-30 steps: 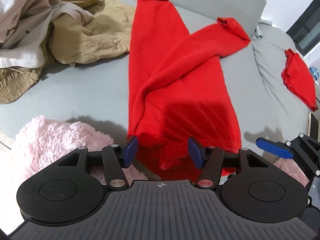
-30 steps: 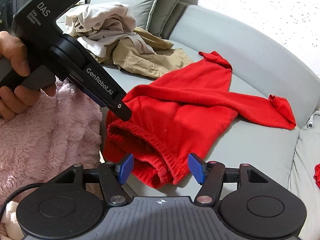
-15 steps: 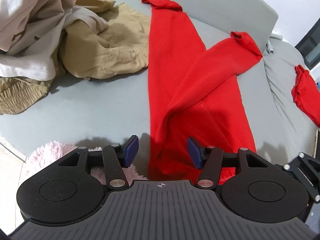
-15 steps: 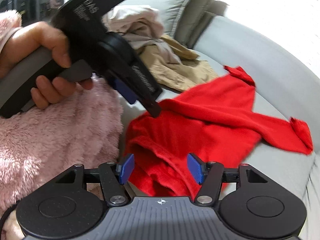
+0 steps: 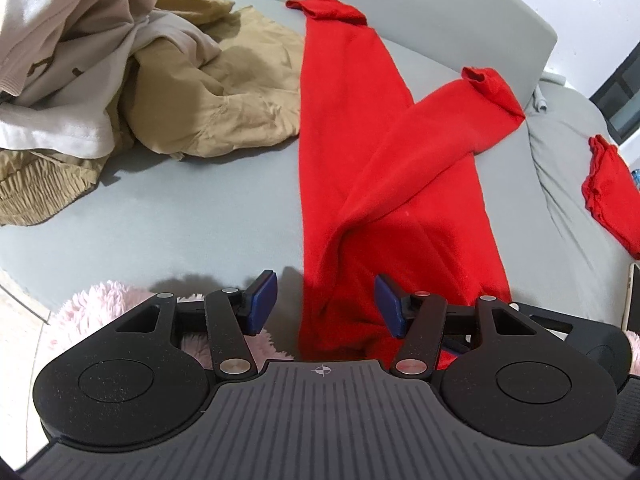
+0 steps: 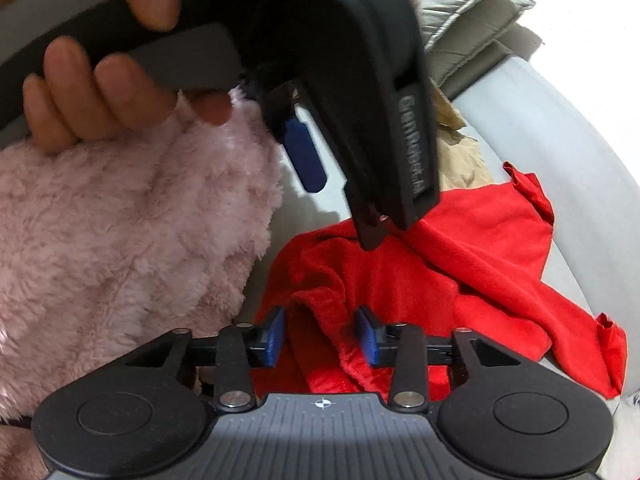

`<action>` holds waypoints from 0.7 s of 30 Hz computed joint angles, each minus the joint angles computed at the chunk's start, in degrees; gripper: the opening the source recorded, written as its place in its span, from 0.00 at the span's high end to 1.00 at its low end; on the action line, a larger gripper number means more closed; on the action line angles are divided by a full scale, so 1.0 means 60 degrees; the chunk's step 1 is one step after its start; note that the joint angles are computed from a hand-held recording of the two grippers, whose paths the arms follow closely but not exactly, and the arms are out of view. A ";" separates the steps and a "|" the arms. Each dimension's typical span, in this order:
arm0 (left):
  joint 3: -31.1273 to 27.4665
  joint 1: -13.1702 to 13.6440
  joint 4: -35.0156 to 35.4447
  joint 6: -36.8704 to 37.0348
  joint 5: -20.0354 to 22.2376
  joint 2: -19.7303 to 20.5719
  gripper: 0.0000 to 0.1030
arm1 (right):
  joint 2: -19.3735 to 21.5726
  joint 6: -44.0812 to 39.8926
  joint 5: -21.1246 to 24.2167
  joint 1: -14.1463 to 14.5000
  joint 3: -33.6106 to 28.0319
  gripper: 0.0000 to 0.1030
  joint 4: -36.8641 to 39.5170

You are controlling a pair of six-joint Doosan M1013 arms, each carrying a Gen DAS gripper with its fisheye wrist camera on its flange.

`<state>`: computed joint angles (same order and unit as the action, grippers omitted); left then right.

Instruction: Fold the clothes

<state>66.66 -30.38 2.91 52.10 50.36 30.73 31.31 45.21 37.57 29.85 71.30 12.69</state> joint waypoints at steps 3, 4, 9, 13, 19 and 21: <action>-0.0019 0.0003 -0.0039 0.0014 -0.0008 0.0017 0.42 | -0.0097 0.0395 -0.0325 0.0011 0.0113 0.87 -0.0202; -0.0033 0.0001 -0.0037 0.0023 0.0007 0.0026 0.42 | -0.0099 0.0742 -0.0299 0.0018 0.0077 0.91 -0.0368; -0.0003 0.0003 -0.0041 0.0007 -0.0020 0.0008 0.42 | -0.0051 0.1391 0.0417 -0.0091 -0.0239 0.93 0.0208; 0.0081 0.0025 -0.0100 -0.0040 -0.0145 -0.0038 0.42 | -0.0097 0.1214 0.0996 -0.0195 -0.0371 0.93 0.1064; 0.0021 -0.0003 -0.0030 -0.0044 -0.0077 -0.0001 0.42 | -0.0053 0.1298 0.1811 -0.0193 -0.0436 0.93 0.1399; -0.0005 -0.0013 0.0003 -0.0044 -0.0035 0.0011 0.42 | 0.0092 0.1583 0.1988 -0.0183 -0.0526 0.92 0.1198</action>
<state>66.63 -30.46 2.93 51.83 50.15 30.80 31.86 54.71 49.50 28.75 68.14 19.88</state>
